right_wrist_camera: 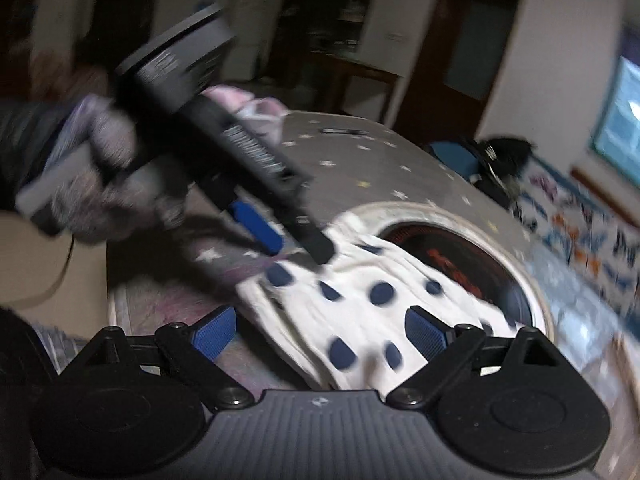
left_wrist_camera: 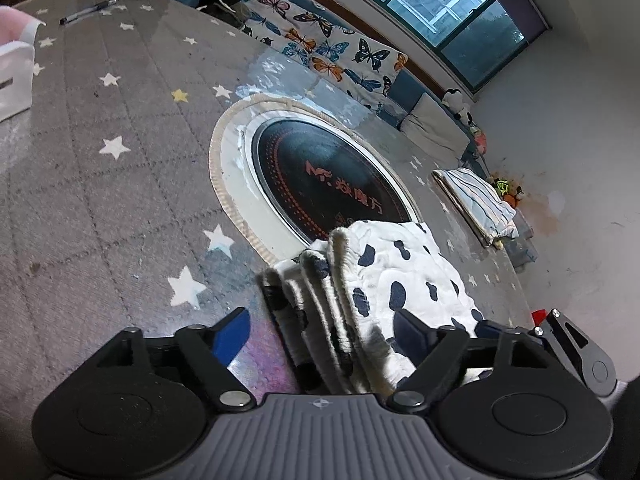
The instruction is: Fold clothes
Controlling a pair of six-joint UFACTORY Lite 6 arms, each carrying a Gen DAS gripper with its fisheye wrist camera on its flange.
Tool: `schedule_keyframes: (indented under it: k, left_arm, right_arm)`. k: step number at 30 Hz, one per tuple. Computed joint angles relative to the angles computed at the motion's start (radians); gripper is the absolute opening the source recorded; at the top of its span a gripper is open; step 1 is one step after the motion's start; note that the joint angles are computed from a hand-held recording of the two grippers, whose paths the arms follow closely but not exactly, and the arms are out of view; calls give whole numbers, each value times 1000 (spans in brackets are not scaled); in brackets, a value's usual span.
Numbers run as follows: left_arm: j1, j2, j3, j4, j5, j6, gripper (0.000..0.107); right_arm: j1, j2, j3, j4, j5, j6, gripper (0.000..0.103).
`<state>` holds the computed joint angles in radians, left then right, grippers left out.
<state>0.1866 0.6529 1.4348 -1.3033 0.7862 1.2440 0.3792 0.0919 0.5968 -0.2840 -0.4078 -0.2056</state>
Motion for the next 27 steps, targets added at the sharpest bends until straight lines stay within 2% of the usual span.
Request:
schedule_keyframes:
  k: [6,10,13,14,16,17,22,27]
  left_arm:
    - [12,-13,-5,-17,-4,14,99]
    - [23,-9,3,-22,8,9,103]
    - [28,7,24,-16,20,-23,103]
    - [29,12,28,-16,25,-36,103]
    - [30,24,39,-12,37,-66,103]
    - [28,28,41,-12,41,-77,103]
    - [28,51,57,-11,74,-160,103]
    - [27,66,67,-23,107,-246,103]
  right_arm:
    - [146,114,78,347,8,-379,81]
    - [192,178,128,506,18,-564,64]
    - [215,205,141,597,1,-662,61]
    - [217,205,139,604,-3,-672,61]
    - [221,206,135,620,-11,-693,52]
    - [215,204,135,605,-10,-674,51]
    - [169,177,129,477,-4,-502,33]
    - [111,145,141,325,26,-318,28]
